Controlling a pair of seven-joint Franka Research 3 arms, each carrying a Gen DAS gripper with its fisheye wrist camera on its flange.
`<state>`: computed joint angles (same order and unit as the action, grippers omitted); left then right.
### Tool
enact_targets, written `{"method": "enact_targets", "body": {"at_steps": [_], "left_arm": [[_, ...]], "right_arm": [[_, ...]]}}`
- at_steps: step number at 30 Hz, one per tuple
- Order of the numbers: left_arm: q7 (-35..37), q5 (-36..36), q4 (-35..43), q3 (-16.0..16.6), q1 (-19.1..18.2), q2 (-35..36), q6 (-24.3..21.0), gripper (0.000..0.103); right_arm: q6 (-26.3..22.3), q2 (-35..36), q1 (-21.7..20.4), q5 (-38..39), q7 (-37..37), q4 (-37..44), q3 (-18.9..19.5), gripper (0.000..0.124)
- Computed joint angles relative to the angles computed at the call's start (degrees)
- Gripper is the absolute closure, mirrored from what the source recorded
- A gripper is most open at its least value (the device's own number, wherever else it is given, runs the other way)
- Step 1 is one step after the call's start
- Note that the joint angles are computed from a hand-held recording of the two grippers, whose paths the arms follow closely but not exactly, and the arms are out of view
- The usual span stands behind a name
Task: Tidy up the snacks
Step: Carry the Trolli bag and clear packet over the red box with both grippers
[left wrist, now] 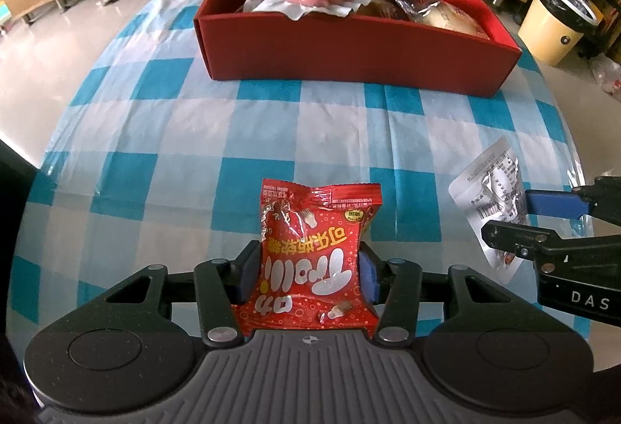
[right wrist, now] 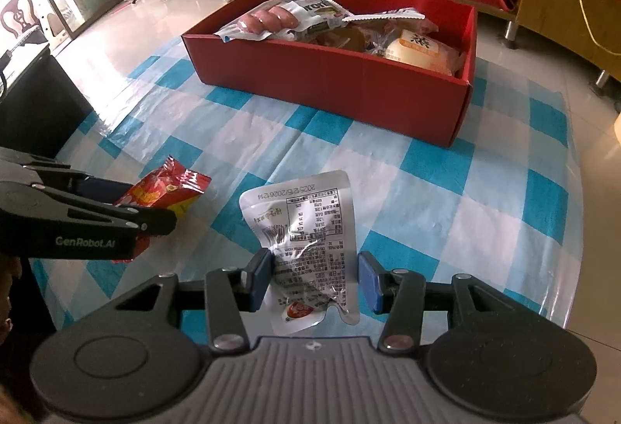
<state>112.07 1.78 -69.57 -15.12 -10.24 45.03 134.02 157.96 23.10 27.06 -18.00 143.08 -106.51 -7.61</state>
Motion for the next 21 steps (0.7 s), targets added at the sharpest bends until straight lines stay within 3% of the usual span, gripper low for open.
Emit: {"method": "enact_targets", "body": {"at_steps": [21], "left_arm": [[1.3,-3.1,0.4,-1.5,0.8,-0.7,0.1,0.045]], "right_arm": [[1.8,-0.5,0.7,-2.4,3.1,0.1,-1.5,0.077]]}}
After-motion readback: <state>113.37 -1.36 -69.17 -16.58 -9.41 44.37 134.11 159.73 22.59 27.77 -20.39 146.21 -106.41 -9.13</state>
